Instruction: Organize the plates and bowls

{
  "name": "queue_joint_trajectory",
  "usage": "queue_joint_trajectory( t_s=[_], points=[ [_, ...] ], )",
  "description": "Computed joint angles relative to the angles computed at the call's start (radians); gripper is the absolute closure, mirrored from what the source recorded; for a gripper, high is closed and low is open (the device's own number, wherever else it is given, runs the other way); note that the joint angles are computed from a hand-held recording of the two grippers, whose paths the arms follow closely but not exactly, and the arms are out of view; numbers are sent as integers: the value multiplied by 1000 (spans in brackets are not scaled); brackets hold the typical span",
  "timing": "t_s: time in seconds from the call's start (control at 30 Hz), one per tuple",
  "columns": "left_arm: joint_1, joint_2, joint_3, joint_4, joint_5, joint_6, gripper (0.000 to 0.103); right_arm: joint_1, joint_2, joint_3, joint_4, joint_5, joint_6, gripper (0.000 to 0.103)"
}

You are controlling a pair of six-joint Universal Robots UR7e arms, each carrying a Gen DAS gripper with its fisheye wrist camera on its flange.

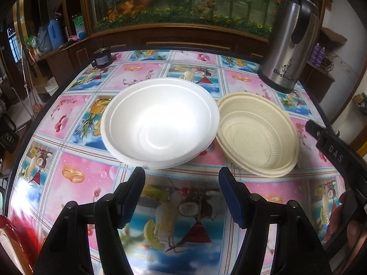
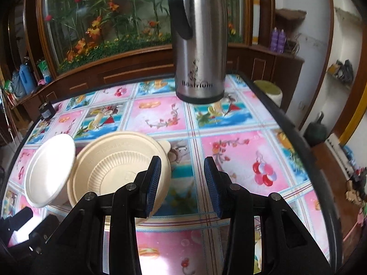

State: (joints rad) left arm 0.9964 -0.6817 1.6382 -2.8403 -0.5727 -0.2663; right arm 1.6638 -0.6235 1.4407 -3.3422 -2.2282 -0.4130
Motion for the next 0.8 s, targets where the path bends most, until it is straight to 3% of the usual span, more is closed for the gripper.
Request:
queue_joint_trajectory(
  t_s=[0.13,0.33,0.6,0.8],
  points=[
    [-8,29,-18,-36,18,50,36,-38,-49,17,138,86,118,65],
    [-12,61,-41,-80,33,90,36,-78,-81,22,244,184,234,65],
    [-9,66,-45,-111,22,112,36,-100,-98,42,255,294,298,60],
    [-2,66,-49,-99,18,105,36,-105,-102,44,281,335,332,53]
  ],
)
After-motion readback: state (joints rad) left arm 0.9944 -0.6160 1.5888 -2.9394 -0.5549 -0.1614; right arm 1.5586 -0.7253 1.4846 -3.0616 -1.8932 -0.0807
